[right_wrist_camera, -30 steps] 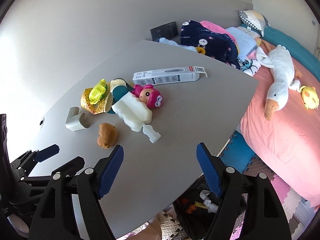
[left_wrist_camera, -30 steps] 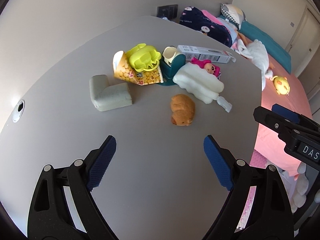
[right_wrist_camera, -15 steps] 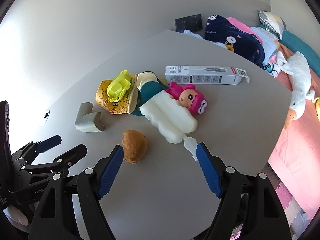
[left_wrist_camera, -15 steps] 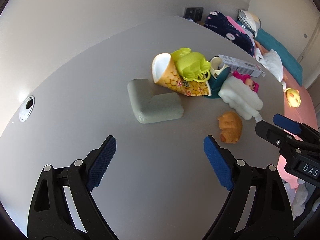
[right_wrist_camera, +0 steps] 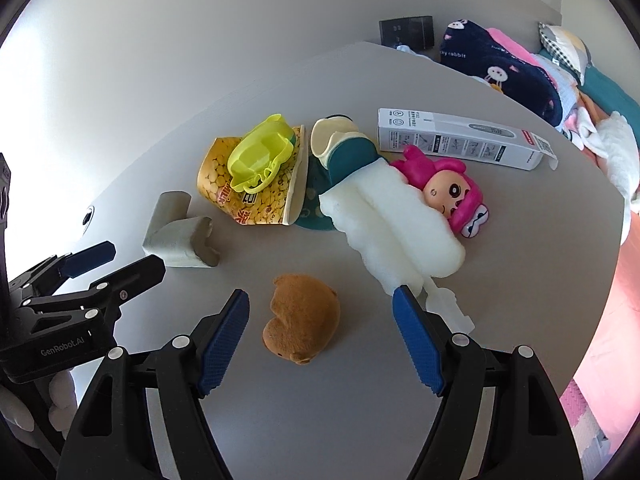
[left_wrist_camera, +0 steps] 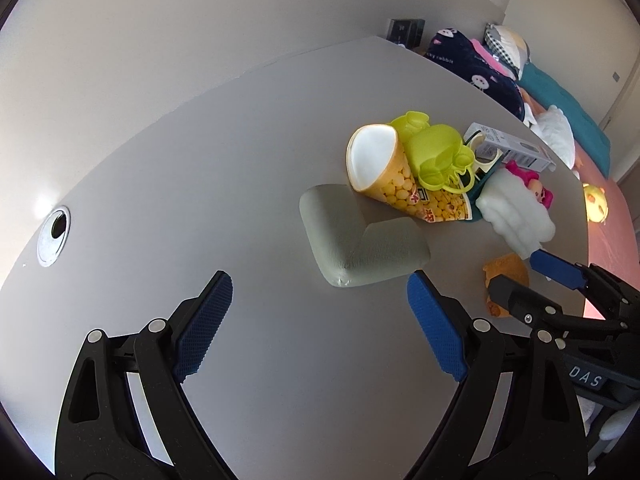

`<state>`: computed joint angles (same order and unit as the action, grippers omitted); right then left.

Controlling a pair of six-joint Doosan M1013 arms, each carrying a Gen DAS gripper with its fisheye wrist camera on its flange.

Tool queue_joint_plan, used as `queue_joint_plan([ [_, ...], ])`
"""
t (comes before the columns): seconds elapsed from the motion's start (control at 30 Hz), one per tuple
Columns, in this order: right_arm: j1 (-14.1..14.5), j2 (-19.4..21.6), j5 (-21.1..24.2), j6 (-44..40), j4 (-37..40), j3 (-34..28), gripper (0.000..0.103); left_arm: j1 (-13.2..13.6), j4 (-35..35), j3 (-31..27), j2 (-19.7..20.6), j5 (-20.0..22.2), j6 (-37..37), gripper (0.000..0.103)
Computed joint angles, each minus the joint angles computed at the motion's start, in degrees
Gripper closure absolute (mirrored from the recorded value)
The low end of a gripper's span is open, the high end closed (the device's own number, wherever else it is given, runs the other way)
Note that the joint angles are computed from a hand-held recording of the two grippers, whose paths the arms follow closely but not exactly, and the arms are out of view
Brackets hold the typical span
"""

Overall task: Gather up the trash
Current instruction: 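Grasp the grey foam corner guard with the left tool while the right tool grasps the brown plush, then carry the corner guard and brown plush over the black bin and open both tools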

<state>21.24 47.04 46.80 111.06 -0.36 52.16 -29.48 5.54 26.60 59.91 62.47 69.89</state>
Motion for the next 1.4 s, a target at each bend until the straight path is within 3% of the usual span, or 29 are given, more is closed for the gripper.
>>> queue_joint_plan([
  [0.03,0.1,0.2,0.3,-0.2,-0.4,-0.3,0.028,0.1,-0.3,-0.9,0.5,0.3,0.4,0.017],
  [0.13,-0.1,0.8,1.4,-2.5,1.7,-1.0,0.044,0.1,-0.9,-3.4,1.9,1.3,2.0,0.017],
  [0.27,0.3,0.9,1.7,-2.2,-1.2,-1.3,0.061,0.3,-2.3,-5.8,3.3,1.5,4.3,0.016],
  [0.33,0.2,0.8,1.6,-1.8,-1.2,-1.0,0.066,0.4,-3.0,-7.7,4.3,2.5,5.6,0.015],
  [0.5,0.2,0.4,1.1,-1.7,-1.1,-0.3,0.066,0.9,-6.1,-13.0,7.2,4.6,7.7,0.015],
  [0.67,0.0,0.2,0.9,-1.9,-0.4,0.0,0.066,1.1,-7.4,-15.3,8.6,4.2,9.9,0.015],
  [0.73,0.0,0.2,1.1,-2.0,-0.2,-0.1,0.066,1.3,-8.4,-14.7,8.5,2.7,11.2,0.026],
  [0.83,-0.1,0.1,1.2,-1.9,0.0,0.1,0.066,1.4,-8.5,-15.3,8.8,2.2,11.3,0.029],
  [1.1,-0.2,-1.1,0.1,-0.5,-0.4,1.6,0.066,0.8,-7.5,-8.4,4.7,-2.3,11.0,0.03],
  [1.4,-0.3,-5.1,-3.8,2.0,-2.2,7.2,0.066,-0.5,-6.3,0.7,-1.1,-7.6,10.8,0.03],
])
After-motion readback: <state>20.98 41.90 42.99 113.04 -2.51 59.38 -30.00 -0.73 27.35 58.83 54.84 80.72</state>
